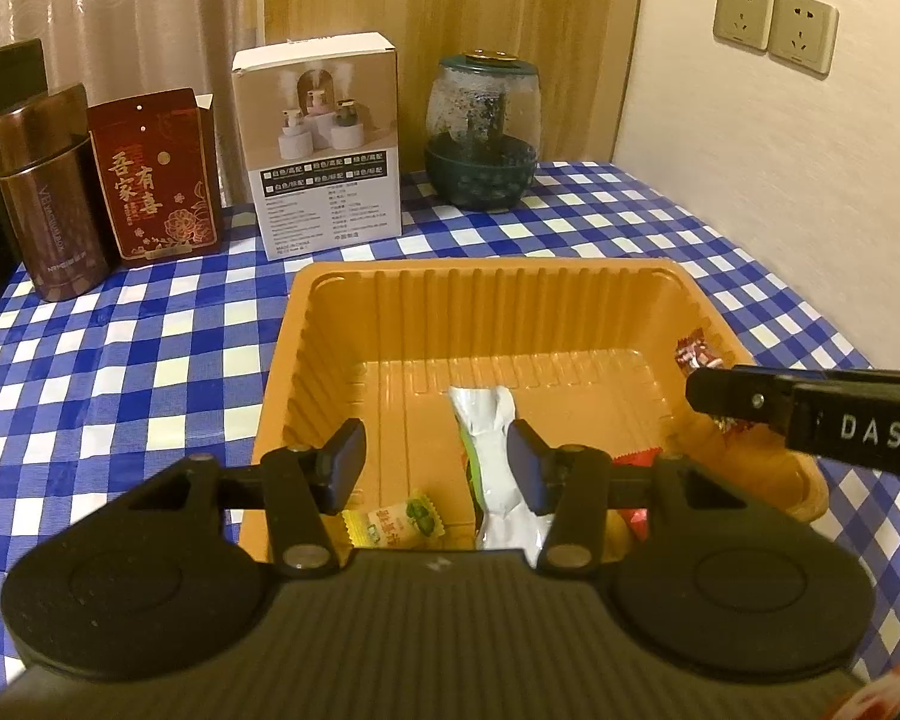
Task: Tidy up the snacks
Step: 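Open both tools and lift them from the tray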
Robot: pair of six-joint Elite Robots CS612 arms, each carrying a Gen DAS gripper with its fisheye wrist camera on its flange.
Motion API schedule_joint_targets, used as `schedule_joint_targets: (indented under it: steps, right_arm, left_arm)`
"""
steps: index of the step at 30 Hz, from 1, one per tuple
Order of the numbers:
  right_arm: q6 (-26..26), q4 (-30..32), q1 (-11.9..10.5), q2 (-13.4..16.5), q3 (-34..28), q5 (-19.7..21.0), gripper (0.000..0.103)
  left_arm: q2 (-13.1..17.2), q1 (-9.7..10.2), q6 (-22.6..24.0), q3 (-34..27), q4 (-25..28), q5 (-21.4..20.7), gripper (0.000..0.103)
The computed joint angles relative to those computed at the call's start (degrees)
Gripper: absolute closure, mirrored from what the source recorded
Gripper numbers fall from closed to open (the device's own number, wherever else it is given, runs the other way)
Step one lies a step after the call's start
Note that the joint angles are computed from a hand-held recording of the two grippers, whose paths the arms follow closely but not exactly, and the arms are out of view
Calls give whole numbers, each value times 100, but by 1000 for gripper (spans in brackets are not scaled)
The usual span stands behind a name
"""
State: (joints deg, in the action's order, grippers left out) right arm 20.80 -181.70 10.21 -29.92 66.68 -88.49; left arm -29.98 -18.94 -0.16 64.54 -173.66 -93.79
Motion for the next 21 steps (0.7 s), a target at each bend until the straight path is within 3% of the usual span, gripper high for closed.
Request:
schedule_joint_targets:
  steps: [2, 4, 21]
  right_arm:
    - [135, -34, -18, 2, 5, 35, 67]
    - [262, -141, -34, 1, 36, 15, 37]
    - [390, -444, -41, -149, 304, -328, 36]
  left_arm:
    - [0, 1, 3, 2, -7, 2, 54]
    - [0, 3, -2, 1, 0, 3, 54]
    - [-144, -9, 52, 242, -180, -35, 50]
